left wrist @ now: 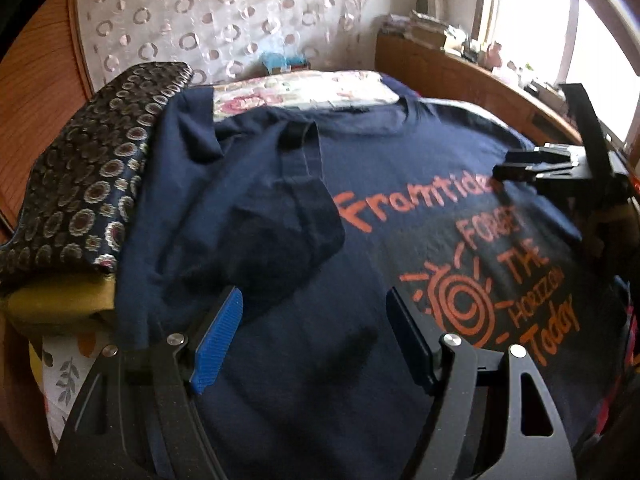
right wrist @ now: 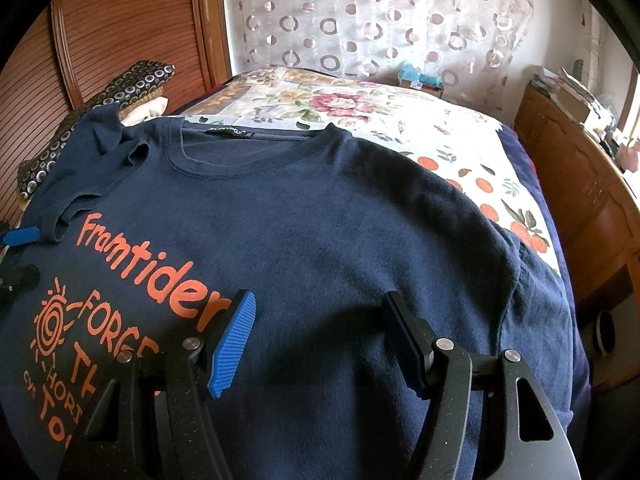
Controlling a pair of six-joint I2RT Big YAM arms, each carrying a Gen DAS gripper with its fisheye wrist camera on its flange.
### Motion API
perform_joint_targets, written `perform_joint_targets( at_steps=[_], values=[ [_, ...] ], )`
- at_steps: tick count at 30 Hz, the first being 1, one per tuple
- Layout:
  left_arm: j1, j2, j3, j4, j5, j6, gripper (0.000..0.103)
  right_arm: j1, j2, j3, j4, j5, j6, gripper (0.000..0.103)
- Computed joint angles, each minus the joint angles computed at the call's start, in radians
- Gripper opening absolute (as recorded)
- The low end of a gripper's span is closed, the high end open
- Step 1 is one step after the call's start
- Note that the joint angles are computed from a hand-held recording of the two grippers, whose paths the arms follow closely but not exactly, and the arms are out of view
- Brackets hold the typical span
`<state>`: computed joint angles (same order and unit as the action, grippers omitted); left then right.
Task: Fold small clothes
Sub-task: 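Grasp the opposite shirt side and sleeve with the right gripper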
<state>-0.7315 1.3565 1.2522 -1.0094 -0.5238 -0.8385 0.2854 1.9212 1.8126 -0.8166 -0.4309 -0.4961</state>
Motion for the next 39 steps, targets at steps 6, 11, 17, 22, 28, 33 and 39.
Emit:
perform_joint_targets(
  at_steps=[6, 11, 17, 22, 28, 33, 39],
  values=[
    [-0.006, 0.039, 0.035, -0.042, -0.006, 0.019, 0.080, -0.040, -0.050, -0.052, 0.013, -0.041, 0.001, 0.067],
    [-0.002, 0.036, 0.031, -0.033, 0.002, 0.019, 0.080, -0.110, -0.120, -0.113, 0.049, -0.076, -0.018, 0.067],
    [0.001, 0.032, 0.027, -0.031, 0.004, 0.021, 0.080, -0.204, -0.135, -0.147, 0.080, -0.036, -0.009, 0.067],
    [0.000, 0.034, 0.030, -0.033, 0.003, 0.020, 0.081, -0.258, -0.097, -0.137, 0.037, -0.019, 0.012, 0.067],
    [0.002, 0.032, 0.028, -0.034, 0.003, 0.029, 0.081, -0.276, -0.075, -0.143, 0.002, -0.010, 0.035, 0.067],
    [-0.013, 0.041, 0.040, -0.055, -0.021, 0.011, 0.081, -0.299, -0.063, -0.120, -0.040, -0.076, 0.069, 0.067],
    [-0.050, 0.025, 0.039, -0.055, -0.075, -0.053, 0.081, -0.318, -0.040, -0.078, -0.100, -0.120, 0.074, 0.062]
  ],
)
